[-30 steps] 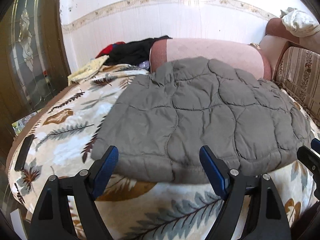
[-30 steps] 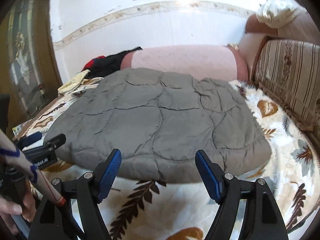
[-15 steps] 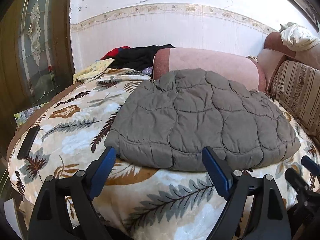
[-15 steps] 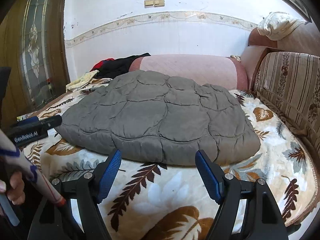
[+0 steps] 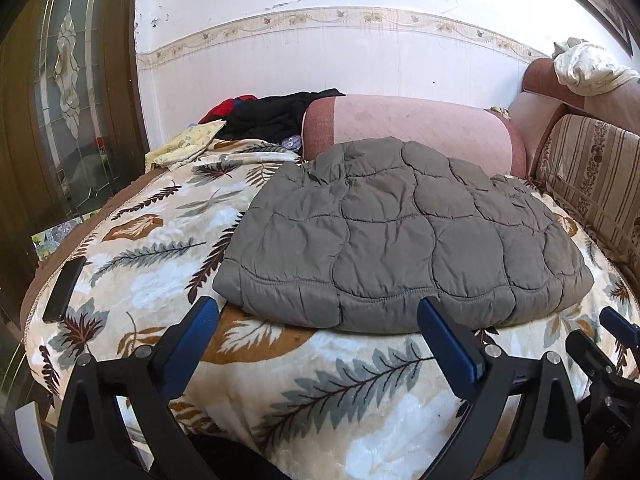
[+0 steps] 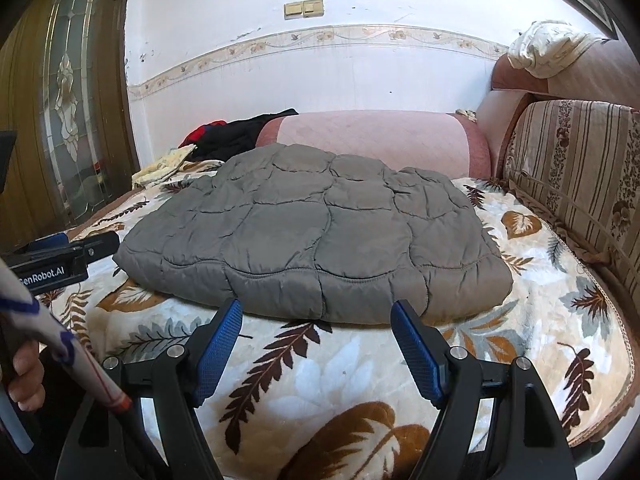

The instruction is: Fold large clothes

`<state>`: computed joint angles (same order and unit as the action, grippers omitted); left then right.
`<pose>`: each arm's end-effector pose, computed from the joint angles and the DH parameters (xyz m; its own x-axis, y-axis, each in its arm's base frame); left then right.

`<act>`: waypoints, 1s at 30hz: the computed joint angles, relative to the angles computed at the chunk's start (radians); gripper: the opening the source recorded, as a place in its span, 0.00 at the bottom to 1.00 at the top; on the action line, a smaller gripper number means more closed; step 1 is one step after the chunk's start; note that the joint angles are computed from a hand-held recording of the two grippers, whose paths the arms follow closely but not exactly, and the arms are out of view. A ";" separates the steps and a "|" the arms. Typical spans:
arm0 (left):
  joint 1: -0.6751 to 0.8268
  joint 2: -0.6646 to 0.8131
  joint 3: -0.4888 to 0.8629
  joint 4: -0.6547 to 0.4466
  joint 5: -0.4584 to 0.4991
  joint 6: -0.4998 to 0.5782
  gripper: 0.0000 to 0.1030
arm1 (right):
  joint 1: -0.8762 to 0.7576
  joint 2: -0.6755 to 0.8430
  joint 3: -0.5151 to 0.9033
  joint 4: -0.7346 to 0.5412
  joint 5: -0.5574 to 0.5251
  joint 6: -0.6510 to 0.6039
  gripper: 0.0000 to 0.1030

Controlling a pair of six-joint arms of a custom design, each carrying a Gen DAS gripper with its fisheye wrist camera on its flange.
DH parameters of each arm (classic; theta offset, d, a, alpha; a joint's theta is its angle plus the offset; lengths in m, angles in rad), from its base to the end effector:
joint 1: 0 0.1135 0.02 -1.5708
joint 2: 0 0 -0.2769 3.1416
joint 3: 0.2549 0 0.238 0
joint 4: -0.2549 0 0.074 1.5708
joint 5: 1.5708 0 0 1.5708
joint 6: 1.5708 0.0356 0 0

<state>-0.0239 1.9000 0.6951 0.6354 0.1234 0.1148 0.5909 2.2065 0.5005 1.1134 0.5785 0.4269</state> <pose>0.3398 -0.0125 0.1230 -0.5209 0.1262 -0.8442 0.1883 0.9816 0.0305 0.2591 0.1504 0.0420 -0.4594 0.1093 -0.8815 0.1103 0.9917 0.0655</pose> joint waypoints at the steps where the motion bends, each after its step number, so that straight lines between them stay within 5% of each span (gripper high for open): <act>1: 0.001 -0.003 -0.001 -0.003 0.000 0.003 0.98 | 0.000 -0.007 -0.003 -0.006 -0.005 0.004 0.80; 30: 0.053 -0.112 0.019 -0.120 -0.050 0.085 1.00 | 0.061 -0.312 0.128 -0.473 -0.010 0.036 0.83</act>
